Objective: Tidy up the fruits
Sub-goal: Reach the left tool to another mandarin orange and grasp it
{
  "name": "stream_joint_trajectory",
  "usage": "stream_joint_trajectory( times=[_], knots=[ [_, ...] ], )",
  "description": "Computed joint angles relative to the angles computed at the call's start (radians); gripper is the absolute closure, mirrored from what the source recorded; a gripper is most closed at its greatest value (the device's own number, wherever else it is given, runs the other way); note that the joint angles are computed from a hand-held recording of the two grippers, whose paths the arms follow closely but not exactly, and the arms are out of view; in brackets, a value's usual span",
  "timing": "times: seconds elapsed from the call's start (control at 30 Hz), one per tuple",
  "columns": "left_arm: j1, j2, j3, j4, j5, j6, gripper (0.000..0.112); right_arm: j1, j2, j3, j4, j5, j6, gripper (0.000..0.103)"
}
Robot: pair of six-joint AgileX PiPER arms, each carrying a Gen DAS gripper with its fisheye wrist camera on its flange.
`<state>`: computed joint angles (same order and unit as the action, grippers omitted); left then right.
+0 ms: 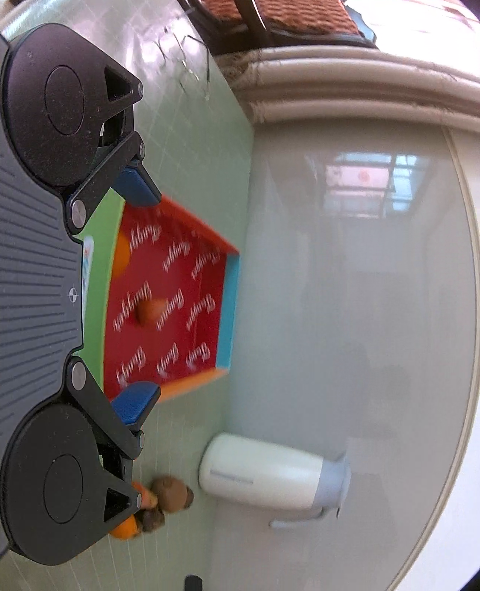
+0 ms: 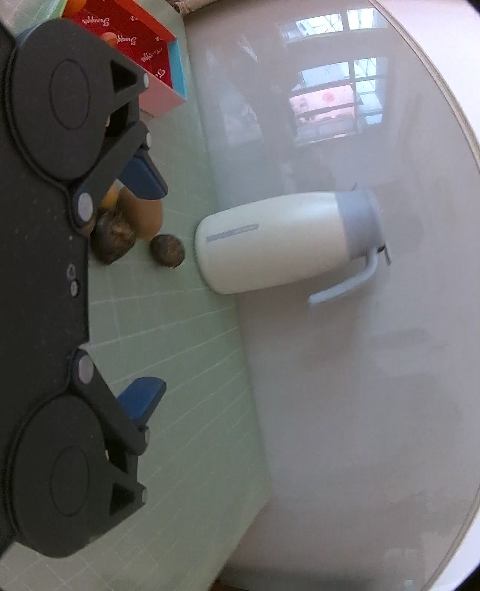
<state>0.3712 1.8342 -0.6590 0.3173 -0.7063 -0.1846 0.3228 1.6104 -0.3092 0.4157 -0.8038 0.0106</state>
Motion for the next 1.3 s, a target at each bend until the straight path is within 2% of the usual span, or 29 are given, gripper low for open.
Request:
stream_joint_trajectory(
  times=[0.13, 0.2, 0.27, 0.33, 0.5, 0.57, 0.67, 0.8, 0.93, 0.97, 1.0, 1.03, 1.13, 1.27, 1.3],
  knots=[
    [-0.066, -0.006, 0.011, -0.065, -0.013, 0.043, 0.012, -0.171, -0.033, 0.006, -0.240, 0.117, 0.146, 0.000],
    [-0.089, -0.006, 0.012, -0.068, -0.015, 0.040, 0.012, -0.186, -0.045, 0.030, -0.238, 0.081, 0.160, 0.000],
    [-0.105, -0.006, 0.010, -0.035, -0.015, 0.005, 0.012, -0.149, -0.056, 0.059, -0.116, 0.017, 0.085, 0.000],
    [-0.143, -0.004, 0.013, -0.068, -0.015, 0.029, 0.012, -0.169, -0.046, 0.075, -0.113, -0.021, 0.074, 0.000],
    [-0.273, 0.003, 0.024, -0.232, -0.041, 0.188, 0.012, -0.243, -0.050, 0.096, -0.139, -0.004, 0.061, 0.000],
    [-0.317, 0.010, 0.010, -0.268, -0.016, 0.215, 0.012, -0.284, -0.060, 0.109, -0.171, -0.009, 0.076, 0.000],
    [-0.357, 0.024, -0.030, -0.236, 0.056, 0.200, 0.012, -0.342, -0.073, 0.119, -0.213, -0.013, 0.093, 0.000],
    [-0.441, 0.050, -0.072, -0.386, 0.122, 0.335, 0.012, -0.428, -0.093, 0.149, -0.294, -0.029, 0.118, 0.000],
    [-0.461, 0.074, -0.107, -0.375, 0.170, 0.296, 0.013, -0.519, -0.093, 0.167, -0.370, -0.051, 0.123, 0.000],
    [-0.467, 0.082, -0.113, -0.374, 0.169, 0.292, 0.014, -0.534, -0.091, 0.163, -0.382, -0.050, 0.126, 0.000],
    [-0.478, 0.092, -0.123, -0.394, 0.176, 0.309, 0.024, -0.562, -0.091, 0.167, -0.409, -0.056, 0.135, 0.000],
    [-0.482, 0.102, -0.142, -0.404, 0.201, 0.319, 0.035, -0.587, -0.088, 0.168, -0.432, -0.059, 0.143, 0.000],
    [-0.486, 0.138, -0.207, -0.371, 0.297, 0.270, 0.050, -0.654, -0.080, 0.168, -0.494, -0.065, 0.170, 0.000],
    [-0.520, 0.168, -0.249, -0.510, 0.357, 0.398, 0.053, -0.704, -0.073, 0.167, -0.532, -0.070, 0.178, 0.000],
    [-0.524, 0.168, -0.247, -0.518, 0.352, 0.401, 0.053, -0.717, -0.070, 0.165, -0.540, -0.068, 0.178, 0.000]
  ],
)
